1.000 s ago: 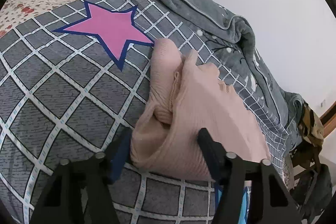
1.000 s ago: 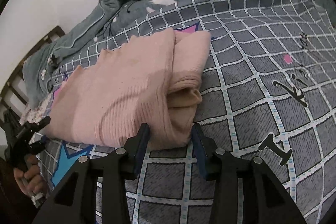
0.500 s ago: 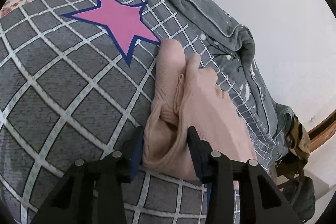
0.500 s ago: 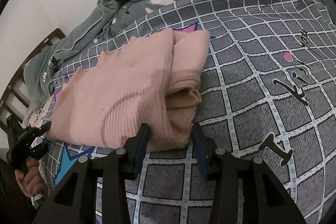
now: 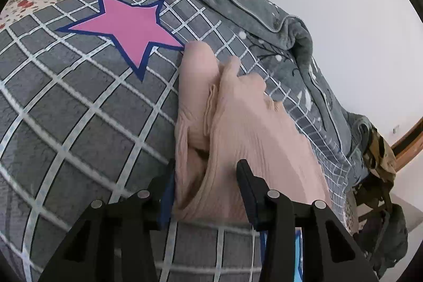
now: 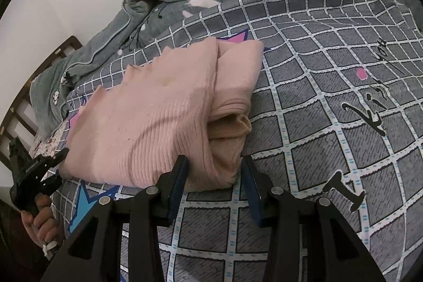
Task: Fold small clothes
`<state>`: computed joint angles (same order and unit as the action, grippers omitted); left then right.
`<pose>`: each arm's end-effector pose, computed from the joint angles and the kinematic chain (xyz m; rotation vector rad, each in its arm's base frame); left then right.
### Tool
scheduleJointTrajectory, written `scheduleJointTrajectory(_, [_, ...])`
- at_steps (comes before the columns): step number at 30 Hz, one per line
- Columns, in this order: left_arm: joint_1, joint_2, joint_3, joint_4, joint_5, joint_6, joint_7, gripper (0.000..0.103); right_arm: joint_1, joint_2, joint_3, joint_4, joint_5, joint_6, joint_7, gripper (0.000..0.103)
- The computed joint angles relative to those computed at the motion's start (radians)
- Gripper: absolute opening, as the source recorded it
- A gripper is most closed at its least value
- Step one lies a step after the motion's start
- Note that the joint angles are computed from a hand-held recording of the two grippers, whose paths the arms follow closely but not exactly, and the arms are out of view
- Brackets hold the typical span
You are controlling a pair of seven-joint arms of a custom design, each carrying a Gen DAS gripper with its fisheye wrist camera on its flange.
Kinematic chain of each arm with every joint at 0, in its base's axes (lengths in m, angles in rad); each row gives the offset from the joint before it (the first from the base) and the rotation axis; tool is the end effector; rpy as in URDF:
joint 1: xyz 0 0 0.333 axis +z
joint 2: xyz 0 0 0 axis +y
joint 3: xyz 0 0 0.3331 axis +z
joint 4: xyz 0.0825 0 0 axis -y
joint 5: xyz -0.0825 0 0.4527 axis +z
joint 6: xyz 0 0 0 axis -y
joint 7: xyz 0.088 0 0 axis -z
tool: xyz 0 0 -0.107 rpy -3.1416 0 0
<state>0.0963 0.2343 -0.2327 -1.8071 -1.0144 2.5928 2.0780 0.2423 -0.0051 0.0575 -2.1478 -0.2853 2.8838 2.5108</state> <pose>0.7215 -0.0713 0.4563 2.0846 -1.8310 1.3771 0.6086 0.2052 0.4694 -1.3453 2.0121 -0.3686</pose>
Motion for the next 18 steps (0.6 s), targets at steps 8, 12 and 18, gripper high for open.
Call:
scheduleJointTrajectory(8, [0.016, -0.022, 0.027, -0.021, -0.097, -0.128, 0.043, 0.041, -0.001, -0.003, 0.002, 0.003, -0.010, -0.017, -0.002, 0.042])
scheduleJointTrajectory(12, [0.000, -0.004, 0.026, -0.004, -0.085, -0.071, 0.013, 0.041, 0.002, 0.000, 0.004, 0.013, -0.017, -0.042, -0.019, 0.042])
scheduleJointTrajectory(18, [-0.023, 0.001, 0.011, -0.005, -0.008, 0.045, -0.045, 0.040, 0.005, 0.000, 0.003, 0.009, 0.021, -0.037, -0.053, 0.042])
